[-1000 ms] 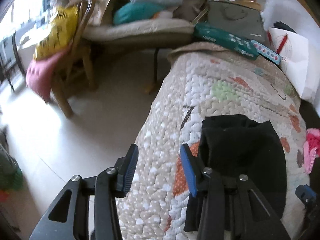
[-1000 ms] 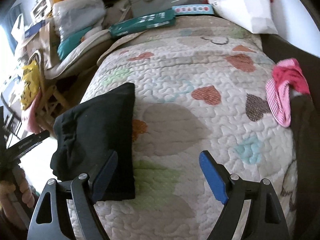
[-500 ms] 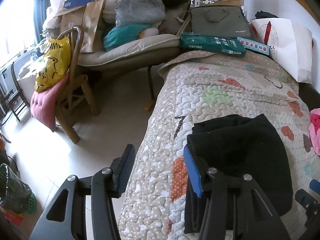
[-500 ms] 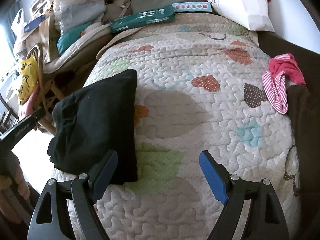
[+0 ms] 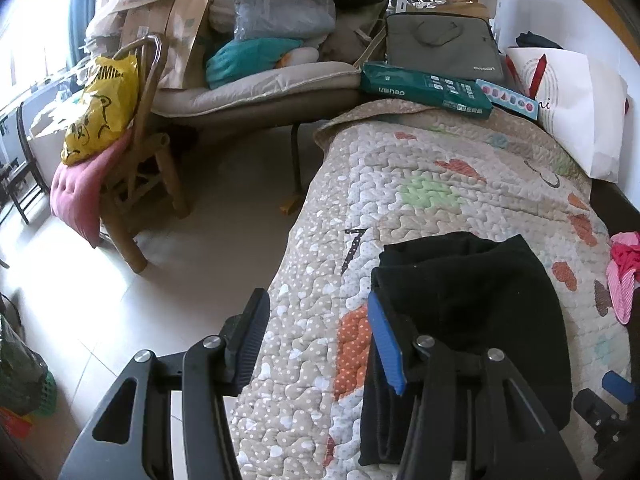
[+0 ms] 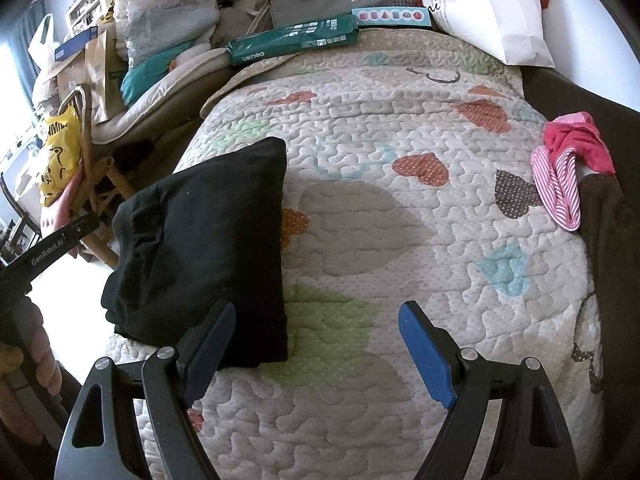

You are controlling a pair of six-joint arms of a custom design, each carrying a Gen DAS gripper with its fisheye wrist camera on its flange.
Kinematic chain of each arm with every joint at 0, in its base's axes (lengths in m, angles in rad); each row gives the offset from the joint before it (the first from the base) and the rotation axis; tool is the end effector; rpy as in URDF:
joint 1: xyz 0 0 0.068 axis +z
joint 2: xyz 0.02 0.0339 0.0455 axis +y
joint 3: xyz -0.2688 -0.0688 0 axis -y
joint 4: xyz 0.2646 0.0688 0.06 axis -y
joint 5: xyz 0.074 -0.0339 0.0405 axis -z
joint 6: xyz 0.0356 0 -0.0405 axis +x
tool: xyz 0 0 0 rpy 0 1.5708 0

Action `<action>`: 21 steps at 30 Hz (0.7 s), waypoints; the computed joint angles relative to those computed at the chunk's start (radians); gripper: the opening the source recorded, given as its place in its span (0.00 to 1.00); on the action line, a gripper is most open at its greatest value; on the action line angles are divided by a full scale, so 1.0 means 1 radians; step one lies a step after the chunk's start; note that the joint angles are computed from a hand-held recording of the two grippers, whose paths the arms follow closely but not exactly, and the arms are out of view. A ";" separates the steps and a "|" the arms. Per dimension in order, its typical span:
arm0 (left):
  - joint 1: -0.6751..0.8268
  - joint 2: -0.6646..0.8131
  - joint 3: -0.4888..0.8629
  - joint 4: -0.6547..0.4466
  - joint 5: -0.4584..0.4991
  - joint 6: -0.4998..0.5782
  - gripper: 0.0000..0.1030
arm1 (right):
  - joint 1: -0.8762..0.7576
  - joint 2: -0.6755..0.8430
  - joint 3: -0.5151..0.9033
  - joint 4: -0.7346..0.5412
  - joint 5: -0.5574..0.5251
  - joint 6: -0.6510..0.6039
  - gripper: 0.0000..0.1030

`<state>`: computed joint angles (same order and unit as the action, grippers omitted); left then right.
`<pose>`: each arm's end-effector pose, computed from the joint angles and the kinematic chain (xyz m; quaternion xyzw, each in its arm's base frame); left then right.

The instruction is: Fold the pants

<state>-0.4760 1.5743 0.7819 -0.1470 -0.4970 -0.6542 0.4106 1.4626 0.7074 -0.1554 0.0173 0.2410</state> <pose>0.2847 -0.1277 0.1510 -0.1580 0.9109 0.0363 0.3794 0.2680 0.1160 0.1565 -0.0773 0.9428 0.0960 0.3097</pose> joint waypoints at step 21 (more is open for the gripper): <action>0.018 0.016 0.010 -0.018 0.035 -0.007 0.49 | 0.000 0.015 0.000 0.009 -0.010 0.005 0.85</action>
<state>-0.4579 1.5907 0.7921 -0.1647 -0.4622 -0.6614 0.4108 1.4771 0.7076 -0.1468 0.0075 0.2456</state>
